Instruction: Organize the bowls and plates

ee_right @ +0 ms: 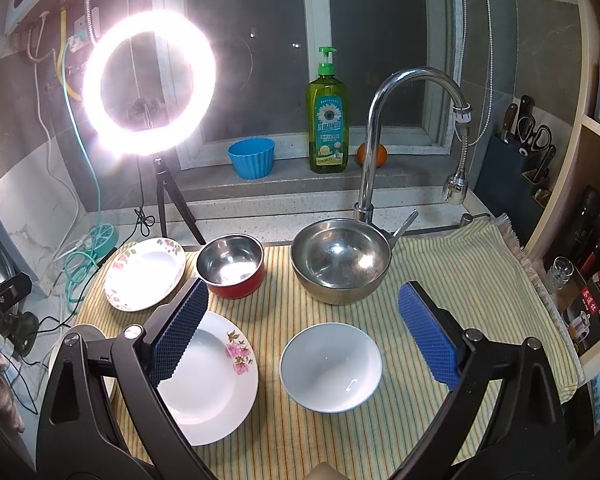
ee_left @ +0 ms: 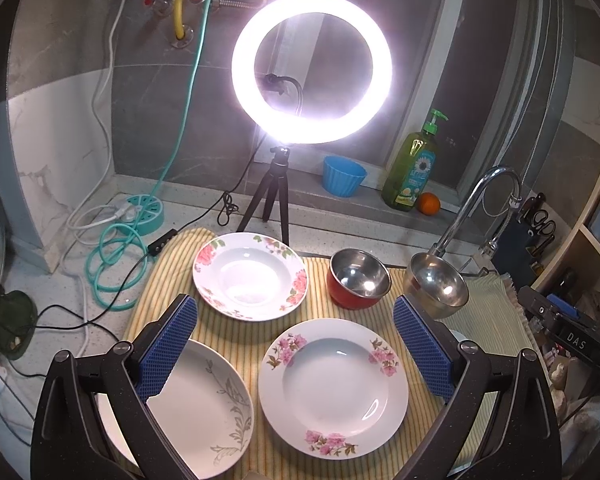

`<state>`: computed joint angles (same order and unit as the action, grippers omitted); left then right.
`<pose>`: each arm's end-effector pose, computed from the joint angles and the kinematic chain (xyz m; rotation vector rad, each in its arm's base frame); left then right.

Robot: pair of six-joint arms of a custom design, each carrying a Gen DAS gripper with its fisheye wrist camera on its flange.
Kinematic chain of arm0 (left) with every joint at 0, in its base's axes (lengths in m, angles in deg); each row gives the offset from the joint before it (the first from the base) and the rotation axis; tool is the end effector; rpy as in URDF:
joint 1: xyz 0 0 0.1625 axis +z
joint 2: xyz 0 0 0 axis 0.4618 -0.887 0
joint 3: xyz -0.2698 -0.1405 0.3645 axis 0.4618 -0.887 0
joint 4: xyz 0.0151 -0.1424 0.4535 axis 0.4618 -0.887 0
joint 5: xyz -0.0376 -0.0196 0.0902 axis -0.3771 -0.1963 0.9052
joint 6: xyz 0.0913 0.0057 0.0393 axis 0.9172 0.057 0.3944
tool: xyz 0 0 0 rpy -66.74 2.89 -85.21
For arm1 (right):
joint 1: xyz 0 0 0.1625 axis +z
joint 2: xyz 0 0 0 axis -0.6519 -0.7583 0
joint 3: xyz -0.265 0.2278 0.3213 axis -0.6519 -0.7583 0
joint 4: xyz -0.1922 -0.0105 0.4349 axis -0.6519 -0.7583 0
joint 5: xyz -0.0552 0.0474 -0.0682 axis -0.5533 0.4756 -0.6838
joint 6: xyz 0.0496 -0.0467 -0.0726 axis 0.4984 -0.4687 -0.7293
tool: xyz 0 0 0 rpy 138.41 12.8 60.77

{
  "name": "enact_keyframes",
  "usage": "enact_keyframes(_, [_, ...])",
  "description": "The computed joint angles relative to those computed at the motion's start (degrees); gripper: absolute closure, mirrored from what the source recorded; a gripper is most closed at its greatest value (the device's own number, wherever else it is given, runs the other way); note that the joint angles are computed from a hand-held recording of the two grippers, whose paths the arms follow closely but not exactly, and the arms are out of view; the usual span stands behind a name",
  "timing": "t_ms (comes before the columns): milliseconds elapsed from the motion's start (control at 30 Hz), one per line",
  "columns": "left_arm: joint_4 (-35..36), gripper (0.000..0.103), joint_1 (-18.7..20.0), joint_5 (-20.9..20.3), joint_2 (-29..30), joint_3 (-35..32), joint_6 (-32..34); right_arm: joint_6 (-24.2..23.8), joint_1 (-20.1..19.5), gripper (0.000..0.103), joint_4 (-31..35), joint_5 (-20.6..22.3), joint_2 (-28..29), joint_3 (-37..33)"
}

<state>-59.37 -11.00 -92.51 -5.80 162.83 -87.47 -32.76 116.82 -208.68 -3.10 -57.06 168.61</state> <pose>-0.3736 -0.3443 0.0293 0.0139 2.1880 -1.3097 0.0282 -0.4324 0.3637 0.7349 -2.3143 1.0358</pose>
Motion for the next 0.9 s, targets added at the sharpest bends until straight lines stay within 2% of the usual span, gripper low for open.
enact_keyframes(600, [-6.78,0.004,1.6,-0.68,0.2,1.0,5.87,0.14,0.45,0.005,-0.32,-1.37,1.41,-0.26])
enact_keyframes(900, [-11.42,0.004,3.52,-4.11,-0.03,2.56,8.05,-0.23,-1.07,0.005,3.49,-2.76,3.3,-1.64])
